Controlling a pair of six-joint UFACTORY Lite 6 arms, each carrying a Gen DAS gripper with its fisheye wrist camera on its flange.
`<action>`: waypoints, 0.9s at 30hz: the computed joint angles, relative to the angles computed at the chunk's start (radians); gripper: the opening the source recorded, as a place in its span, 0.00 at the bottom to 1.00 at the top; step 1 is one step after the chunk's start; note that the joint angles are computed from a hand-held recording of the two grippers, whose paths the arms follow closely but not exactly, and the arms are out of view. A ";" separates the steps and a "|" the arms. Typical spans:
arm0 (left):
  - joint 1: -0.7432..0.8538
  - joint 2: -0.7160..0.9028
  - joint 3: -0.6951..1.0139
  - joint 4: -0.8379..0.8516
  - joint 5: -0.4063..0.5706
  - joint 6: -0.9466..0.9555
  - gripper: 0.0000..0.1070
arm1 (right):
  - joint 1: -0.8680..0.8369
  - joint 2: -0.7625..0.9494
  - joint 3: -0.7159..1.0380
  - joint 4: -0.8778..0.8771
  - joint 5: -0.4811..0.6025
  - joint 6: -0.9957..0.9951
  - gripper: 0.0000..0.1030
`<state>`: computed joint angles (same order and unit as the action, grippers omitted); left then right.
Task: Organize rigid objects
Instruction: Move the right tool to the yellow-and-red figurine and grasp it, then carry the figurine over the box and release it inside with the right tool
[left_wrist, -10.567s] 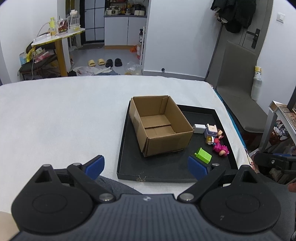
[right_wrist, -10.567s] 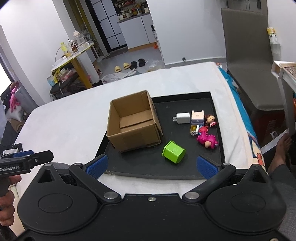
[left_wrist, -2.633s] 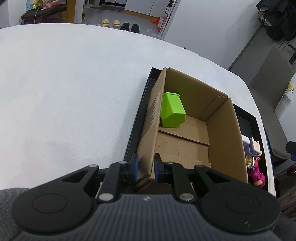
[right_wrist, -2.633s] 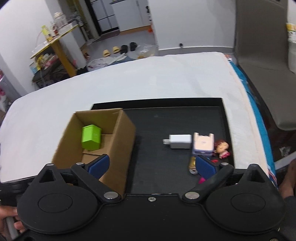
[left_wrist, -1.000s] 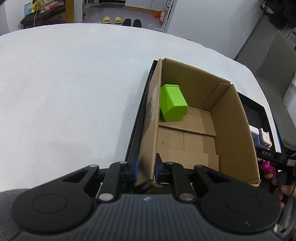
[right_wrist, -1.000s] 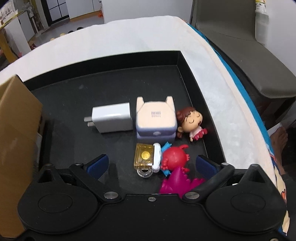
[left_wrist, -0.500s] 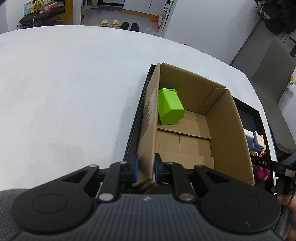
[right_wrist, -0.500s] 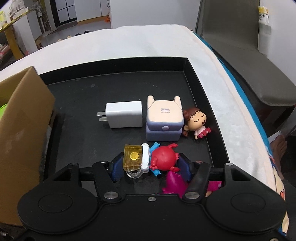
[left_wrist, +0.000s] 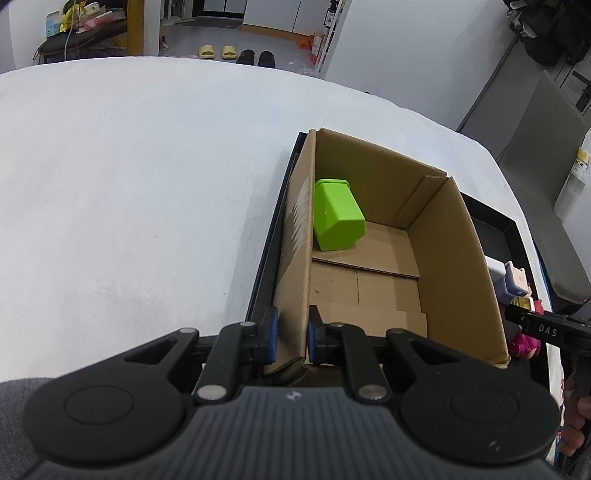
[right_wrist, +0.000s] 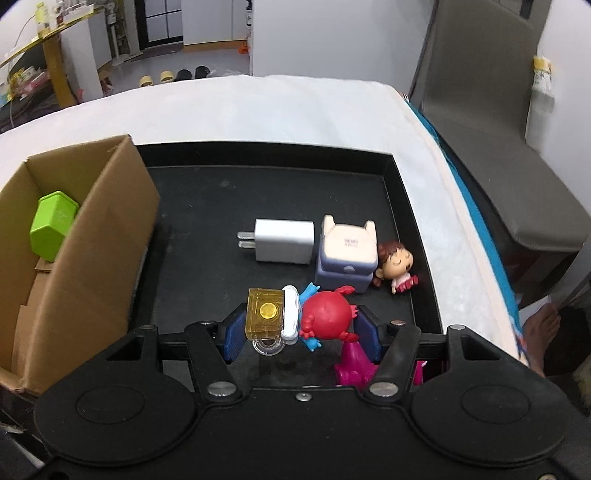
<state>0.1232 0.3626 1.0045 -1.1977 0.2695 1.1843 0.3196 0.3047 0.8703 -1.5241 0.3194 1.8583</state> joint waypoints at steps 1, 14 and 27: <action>0.002 -0.001 -0.003 -0.011 0.001 0.012 0.13 | 0.004 -0.006 0.004 0.025 0.005 -0.029 0.57; 0.026 -0.009 -0.019 -0.104 0.029 0.122 0.13 | 0.058 -0.090 0.085 0.402 0.053 -0.409 0.57; 0.082 0.034 0.012 -0.182 0.107 0.230 0.15 | 0.163 -0.011 0.310 0.534 0.143 -0.579 0.57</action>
<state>0.2051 0.3962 1.0165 -1.3794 0.3767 1.4145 0.4823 0.2941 1.1808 -0.9904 0.4619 1.2796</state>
